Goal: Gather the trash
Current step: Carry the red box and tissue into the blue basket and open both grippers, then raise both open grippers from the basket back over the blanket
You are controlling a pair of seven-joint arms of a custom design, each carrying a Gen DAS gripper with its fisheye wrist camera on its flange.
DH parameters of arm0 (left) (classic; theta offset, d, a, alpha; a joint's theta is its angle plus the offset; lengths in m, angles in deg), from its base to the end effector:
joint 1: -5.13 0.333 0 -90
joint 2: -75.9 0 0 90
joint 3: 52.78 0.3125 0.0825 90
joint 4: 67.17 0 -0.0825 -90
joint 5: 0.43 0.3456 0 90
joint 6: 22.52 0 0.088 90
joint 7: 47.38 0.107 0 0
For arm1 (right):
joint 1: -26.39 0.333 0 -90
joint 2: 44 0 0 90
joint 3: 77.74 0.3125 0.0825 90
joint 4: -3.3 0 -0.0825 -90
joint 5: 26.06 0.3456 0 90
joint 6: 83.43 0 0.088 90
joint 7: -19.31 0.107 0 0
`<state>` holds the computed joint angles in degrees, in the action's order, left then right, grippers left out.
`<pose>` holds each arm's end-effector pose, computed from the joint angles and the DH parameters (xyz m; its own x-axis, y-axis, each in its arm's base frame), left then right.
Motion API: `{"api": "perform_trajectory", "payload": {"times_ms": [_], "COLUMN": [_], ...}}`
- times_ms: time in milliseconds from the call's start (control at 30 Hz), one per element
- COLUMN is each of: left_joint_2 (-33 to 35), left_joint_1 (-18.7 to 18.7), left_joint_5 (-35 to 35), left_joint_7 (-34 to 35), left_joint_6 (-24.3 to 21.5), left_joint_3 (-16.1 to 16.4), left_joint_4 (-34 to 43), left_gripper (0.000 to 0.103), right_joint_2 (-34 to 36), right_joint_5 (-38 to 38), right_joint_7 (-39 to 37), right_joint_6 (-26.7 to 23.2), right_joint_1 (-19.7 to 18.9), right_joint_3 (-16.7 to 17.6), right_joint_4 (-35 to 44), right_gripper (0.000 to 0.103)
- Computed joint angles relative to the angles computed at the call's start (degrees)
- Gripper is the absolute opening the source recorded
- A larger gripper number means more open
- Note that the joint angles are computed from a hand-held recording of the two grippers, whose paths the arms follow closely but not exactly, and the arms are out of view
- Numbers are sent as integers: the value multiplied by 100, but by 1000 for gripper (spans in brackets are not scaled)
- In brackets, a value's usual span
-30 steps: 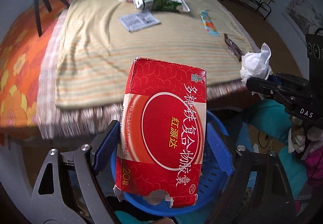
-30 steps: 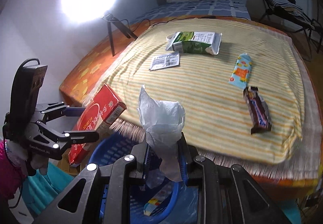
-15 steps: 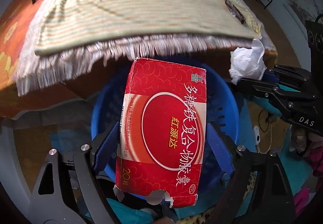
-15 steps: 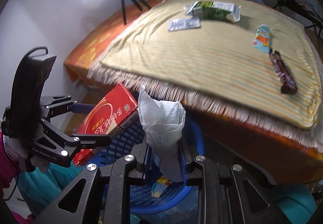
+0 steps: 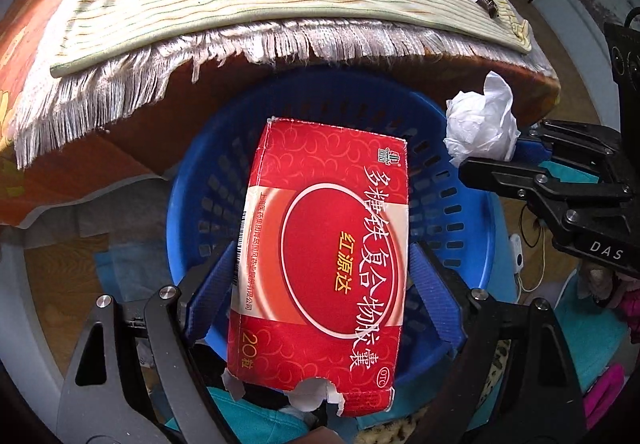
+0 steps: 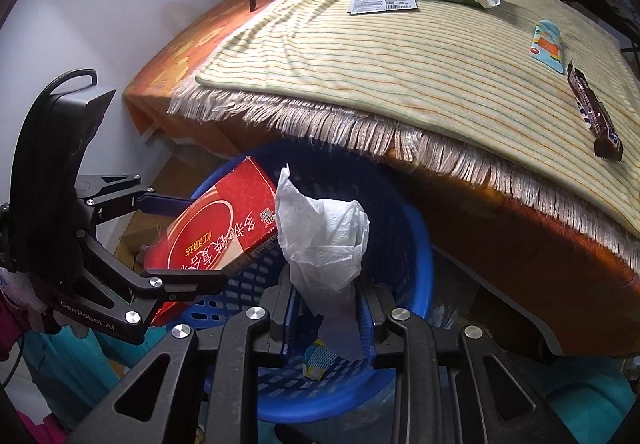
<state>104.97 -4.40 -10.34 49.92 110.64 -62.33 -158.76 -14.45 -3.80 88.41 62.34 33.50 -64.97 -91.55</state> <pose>0.6399 -0.2059 0.3797 -0.3361 -0.9204 0.1998 -0.9291 0.2893 -0.2305 0.6465 0.2034 0.3751 0.4137 -0.8649 -0.2842 -0.8661 -0.2776 -0.4158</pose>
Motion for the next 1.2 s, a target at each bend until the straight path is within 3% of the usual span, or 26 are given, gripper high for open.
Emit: {"api": "perform_trajectory", "payload": {"times_ms": [133,300,767,1000,1200], "left_joint_2": [13,81,63,52,44], "left_joint_1": [2,31,-11,-31,-52], "left_joint_5": [-6,-54,55,101,162], "left_joint_7": [1,3,-81,-101,-117], "left_joint_6": [-46,-124,-2,59,175], "left_joint_3": [0,-5,35,40,52], "left_joint_4": [30,124,124,133,170], "left_gripper": [89,89,89,89,89], "right_joint_2": [41,86,41,-11,-36], "right_joint_5": [-19,-42,-184,-343,-548], "right_joint_7": [55,141,271,478,778], "right_joint_6": [-60,-64,33,205,285], "right_joint_1": [9,19,41,98,129], "right_joint_3": [-13,-22,-59,-128,-221], "right_joint_4": [55,101,32,-48,-60], "right_gripper": [29,52,69,86,87]}}
